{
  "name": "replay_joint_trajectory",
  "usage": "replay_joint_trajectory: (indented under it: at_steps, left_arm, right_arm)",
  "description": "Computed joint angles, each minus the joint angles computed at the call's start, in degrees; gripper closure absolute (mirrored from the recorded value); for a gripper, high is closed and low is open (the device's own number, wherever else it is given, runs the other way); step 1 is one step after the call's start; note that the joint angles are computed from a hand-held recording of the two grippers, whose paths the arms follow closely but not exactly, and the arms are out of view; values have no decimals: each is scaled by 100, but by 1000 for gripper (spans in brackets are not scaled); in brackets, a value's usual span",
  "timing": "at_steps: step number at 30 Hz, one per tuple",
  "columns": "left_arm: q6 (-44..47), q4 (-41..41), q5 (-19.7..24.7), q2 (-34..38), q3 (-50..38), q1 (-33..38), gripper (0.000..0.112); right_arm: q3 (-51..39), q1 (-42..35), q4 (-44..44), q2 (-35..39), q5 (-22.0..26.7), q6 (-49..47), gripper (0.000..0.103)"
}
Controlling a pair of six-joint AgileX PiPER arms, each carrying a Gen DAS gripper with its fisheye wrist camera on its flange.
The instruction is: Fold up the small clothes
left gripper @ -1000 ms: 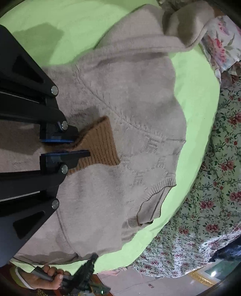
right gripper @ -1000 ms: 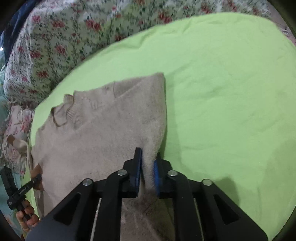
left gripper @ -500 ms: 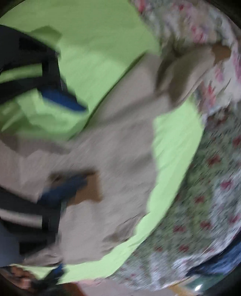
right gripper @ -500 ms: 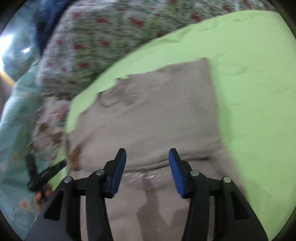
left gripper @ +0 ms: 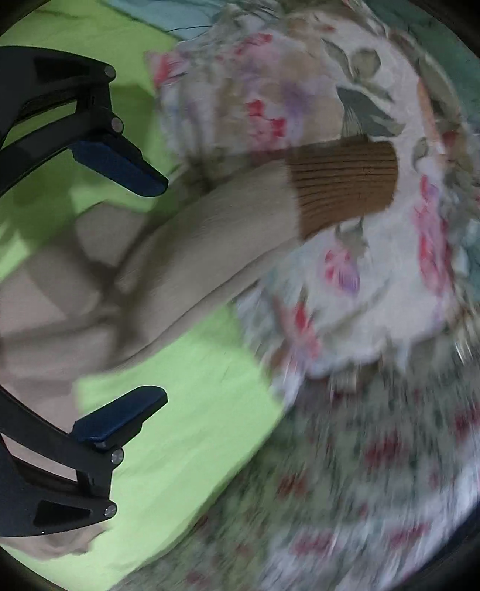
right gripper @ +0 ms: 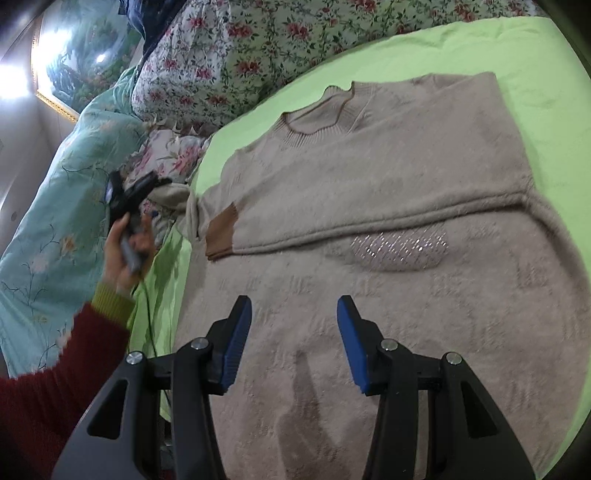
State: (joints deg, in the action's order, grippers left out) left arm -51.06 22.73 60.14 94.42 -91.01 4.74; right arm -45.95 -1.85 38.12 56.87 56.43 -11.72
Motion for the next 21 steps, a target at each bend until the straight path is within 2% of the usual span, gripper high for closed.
replay_joint_trajectory:
  at_steps: [1,2,3,4,5,7,9,13,17,21]
  left_arm:
    - [94,-125,46,247,-244,210,10]
    - [138,-223,8,417,-380,371,16]
    - [191,-302,-74,494,-413,482,39]
    - [372,-519,-239,539,-399,625,58]
    - [730,-938,-426,582,-384,811,101]
    - [1098,-1332,-763,492,-192,958,105]
    - [1055,-1020,-979,247,39,779,105]
    - [1349,-938,-1282,-497,510,204,106]
    - [1386,-650,-1311,-987,672,-986,106]
    - [1374,-574,-1341,-854,511,-2355,105]
  right_arm:
    - [-29,40,-9,44,-28,26,54]
    - [-40,81,-39,46,-64,82,54]
    - [-62,99,-39,75,-86,111,54]
    - [-65,136,-36,82,-112,150,54]
    - [-56,152,5,103,-142,136,54]
    - [-32,220,18,142,-218,158,54]
    - [6,264,111,215,-284,132,54]
    - [58,375,233,264,-470,153,54]
    - [116,409,319,156,-570,215,54]
    - [213,67,414,-72,-428,169,54]
